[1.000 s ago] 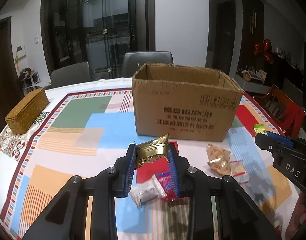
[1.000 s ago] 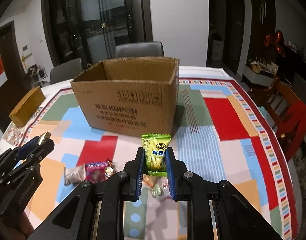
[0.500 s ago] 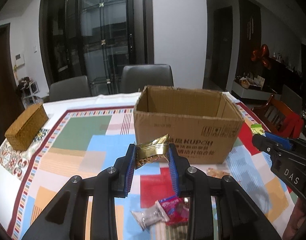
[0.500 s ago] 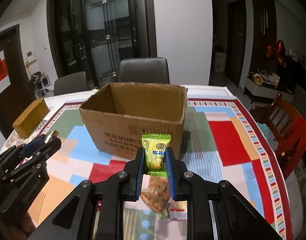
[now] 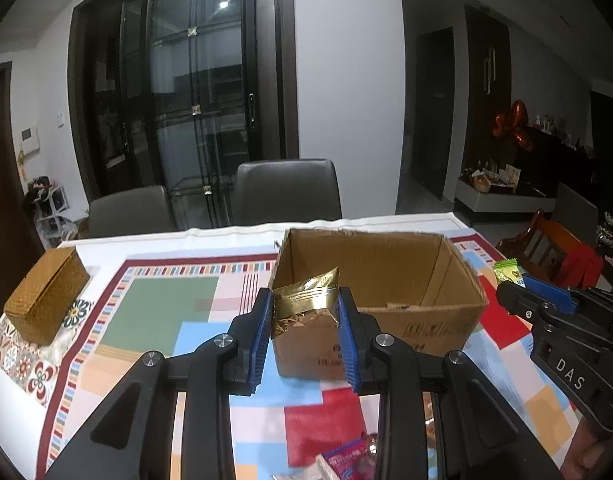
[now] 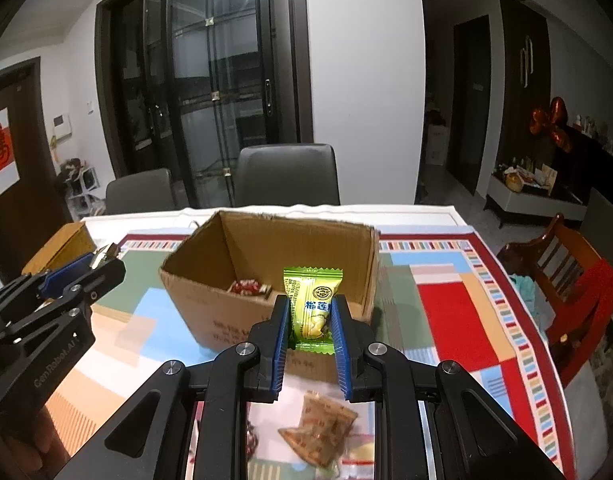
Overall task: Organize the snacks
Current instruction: 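Carry gold candy with left tool while right tool carries green candy into box, then open left tool inside box while right tool releases green candy inside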
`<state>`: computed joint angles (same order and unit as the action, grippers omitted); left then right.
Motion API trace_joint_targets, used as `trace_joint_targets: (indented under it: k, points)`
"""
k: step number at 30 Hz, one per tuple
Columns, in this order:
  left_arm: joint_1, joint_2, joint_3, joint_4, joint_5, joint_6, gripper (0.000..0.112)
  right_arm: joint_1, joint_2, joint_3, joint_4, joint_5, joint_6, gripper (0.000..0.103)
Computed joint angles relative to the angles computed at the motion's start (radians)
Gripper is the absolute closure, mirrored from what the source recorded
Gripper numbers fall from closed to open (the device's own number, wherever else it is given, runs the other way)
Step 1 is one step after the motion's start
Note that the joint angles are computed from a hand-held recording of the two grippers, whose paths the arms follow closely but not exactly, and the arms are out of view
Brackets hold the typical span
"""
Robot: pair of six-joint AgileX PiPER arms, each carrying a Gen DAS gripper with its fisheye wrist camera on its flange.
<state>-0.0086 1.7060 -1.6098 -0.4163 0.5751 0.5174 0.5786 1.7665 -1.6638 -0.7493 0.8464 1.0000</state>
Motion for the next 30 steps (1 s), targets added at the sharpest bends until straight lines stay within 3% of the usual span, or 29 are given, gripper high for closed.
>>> trace_joint_targets:
  k: [12,30]
  points:
    - [-0.012,0.116,-0.182,-0.002,0.036,-0.013,0.081,-0.041,0.090,-0.171,0.020,0.034,-0.086,0.081]
    - [-0.057,0.390,-0.577,0.089,0.222,-0.097,0.080,-0.121,0.274,-0.450,0.179,0.115,-0.256,0.081]
